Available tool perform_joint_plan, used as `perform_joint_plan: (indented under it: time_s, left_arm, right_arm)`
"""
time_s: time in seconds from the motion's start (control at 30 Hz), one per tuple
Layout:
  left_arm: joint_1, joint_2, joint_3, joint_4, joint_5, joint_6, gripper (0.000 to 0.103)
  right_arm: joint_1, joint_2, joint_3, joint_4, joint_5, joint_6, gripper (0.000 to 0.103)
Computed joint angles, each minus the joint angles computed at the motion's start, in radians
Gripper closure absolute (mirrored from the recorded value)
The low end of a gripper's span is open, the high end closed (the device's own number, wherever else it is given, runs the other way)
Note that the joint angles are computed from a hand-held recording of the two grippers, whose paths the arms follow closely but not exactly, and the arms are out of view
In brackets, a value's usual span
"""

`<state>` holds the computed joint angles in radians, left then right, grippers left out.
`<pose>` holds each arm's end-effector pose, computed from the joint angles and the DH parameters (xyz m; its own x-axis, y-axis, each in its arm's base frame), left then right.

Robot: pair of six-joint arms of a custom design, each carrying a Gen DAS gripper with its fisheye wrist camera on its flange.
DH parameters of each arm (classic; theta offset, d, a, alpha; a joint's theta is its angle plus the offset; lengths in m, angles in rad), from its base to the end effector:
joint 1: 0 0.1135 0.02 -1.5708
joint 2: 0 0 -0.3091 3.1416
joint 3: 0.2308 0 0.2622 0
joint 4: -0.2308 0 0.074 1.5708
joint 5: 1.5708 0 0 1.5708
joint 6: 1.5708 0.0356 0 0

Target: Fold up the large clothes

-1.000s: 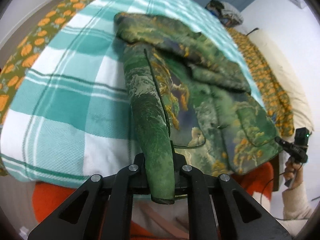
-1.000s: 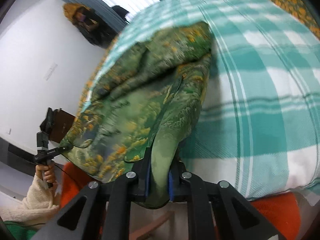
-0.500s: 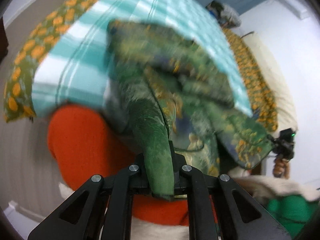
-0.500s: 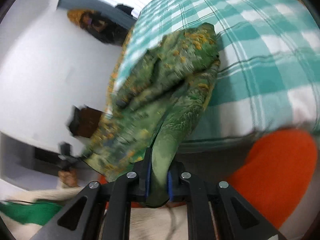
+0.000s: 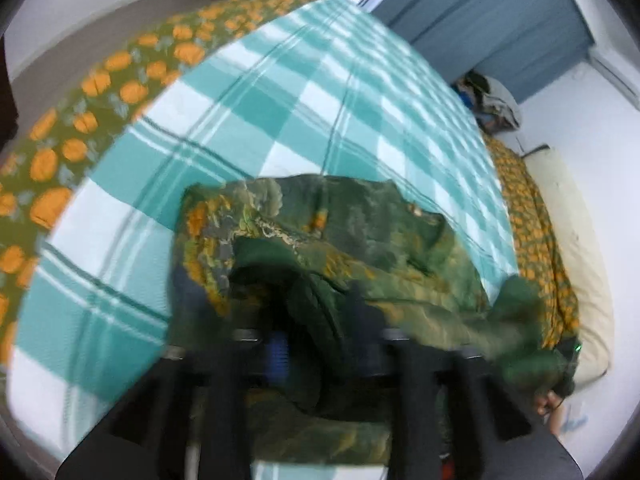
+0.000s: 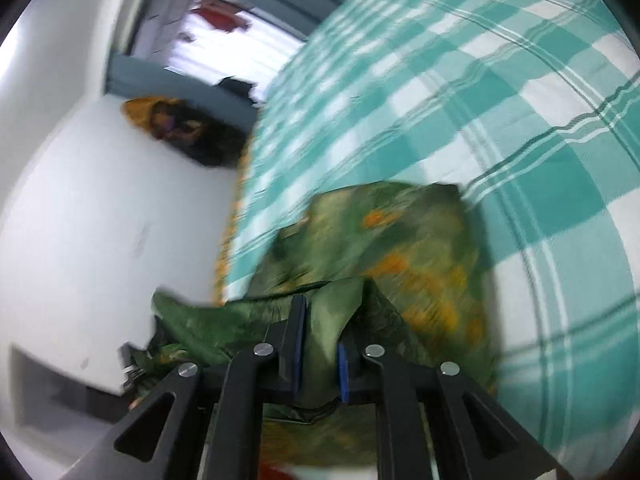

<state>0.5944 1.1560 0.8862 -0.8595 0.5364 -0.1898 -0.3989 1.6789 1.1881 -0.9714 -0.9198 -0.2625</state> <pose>0.1776 0.0981 0.2916 -0.6789 -0.6546 -0.3325 -0.4364 0.7239 -0.5344 0.3032 -0.0971 0.2584 -0.9251 0.2193 -0.3099 -0.0871 0.6718 0.7356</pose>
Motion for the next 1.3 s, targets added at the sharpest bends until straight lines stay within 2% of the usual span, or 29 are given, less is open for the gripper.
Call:
perform_joint_plan:
  time_s: [0.03, 0.07, 0.1, 0.17, 0.2, 0.27, 0.3, 0.33, 0.4, 0.5, 0.57, 0.6, 0.67, 0.7, 0.73, 0.77, 0.8, 0.97, 1.1, 1.23, 1.3]
  left_arm:
    - [0.024, 0.009, -0.019, 0.012, 0.023, 0.000, 0.043]
    - [0.056, 0.009, -0.030, 0.027, 0.053, -0.006, 0.039]
    - [0.107, -0.008, -0.027, -0.006, 0.086, 0.030, 0.031]
    - [0.225, -0.015, 0.000, -0.064, 0.161, 0.129, 0.023]
    - [0.254, -0.019, 0.012, -0.085, 0.167, 0.162, 0.018]
    - [0.329, -0.021, 0.037, -0.144, 0.162, 0.287, 0.014]
    - [0.344, -0.027, 0.038, -0.163, 0.135, 0.350, 0.013]
    - [0.336, -0.032, 0.031, -0.173, 0.100, 0.398, 0.013]
    - [0.257, -0.043, 0.005, -0.155, 0.012, 0.425, 0.013]
    - [0.022, -0.059, -0.035, -0.039, -0.143, 0.333, 0.014]
    - [-0.168, -0.015, -0.047, 0.076, -0.272, 0.198, 0.017]
    - [-0.223, 0.022, -0.044, 0.110, -0.311, 0.153, 0.025]
    - [-0.311, 0.103, -0.029, 0.141, -0.400, 0.062, 0.050]
    - [-0.345, 0.125, -0.023, 0.146, -0.463, 0.024, 0.086]
    - [-0.360, 0.136, -0.015, 0.143, -0.492, 0.004, 0.091]
    - [-0.356, 0.130, -0.009, 0.144, -0.495, -0.002, 0.092]
    - [-0.344, 0.109, 0.005, 0.137, -0.488, 0.001, 0.094]
    - [-0.257, 0.073, 0.153, 0.118, -0.476, 0.029, 0.095]
    - [-0.259, 0.141, 0.232, 0.220, -0.541, -0.026, 0.095]
    - [-0.369, 0.246, 0.122, 0.416, -0.750, -0.017, 0.095]
    - [-0.388, 0.313, 0.045, 0.485, -0.787, -0.010, 0.094]
  right_arm:
    - [0.013, 0.033, -0.009, 0.045, 0.023, 0.036, 0.075]
    - [0.014, 0.053, -0.009, 0.052, 0.027, 0.052, 0.058]
    - [0.007, 0.072, -0.008, 0.050, 0.011, 0.059, 0.047]
    - [-0.038, 0.096, 0.011, -0.003, -0.072, 0.040, 0.040]
    - [-0.059, 0.098, 0.033, -0.035, -0.092, 0.012, 0.035]
    - [-0.081, 0.072, 0.056, -0.049, -0.067, -0.033, 0.031]
    - [-0.081, 0.048, 0.066, -0.035, -0.012, -0.061, 0.030]
    - [-0.073, 0.031, 0.066, -0.023, 0.025, -0.080, 0.030]
    - [-0.051, 0.009, 0.065, -0.005, 0.112, -0.162, 0.030]
    - [0.021, -0.025, 0.020, 0.062, 0.183, -0.166, 0.030]
    - [0.075, -0.047, -0.020, 0.134, 0.213, -0.118, 0.030]
    - [0.112, -0.062, -0.050, 0.193, 0.241, -0.073, 0.030]
    - [0.182, -0.094, -0.102, 0.287, 0.331, -0.005, 0.030]
    - [0.222, -0.103, -0.122, 0.329, 0.396, 0.022, 0.032]
    - [0.265, -0.116, -0.140, 0.360, 0.474, 0.036, 0.043]
    - [0.315, -0.140, -0.154, 0.378, 0.572, 0.025, 0.077]
    - [0.344, -0.166, -0.160, 0.386, 0.637, 0.010, 0.098]
    - [0.391, -0.275, -0.051, 0.367, 0.717, -0.029, 0.100]
    - [0.393, -0.183, 0.134, 0.394, 0.701, 0.055, 0.102]
    - [0.442, -0.076, 0.133, 0.490, 0.811, 0.078, 0.102]
    - [0.451, -0.012, 0.092, 0.517, 0.845, 0.088, 0.102]
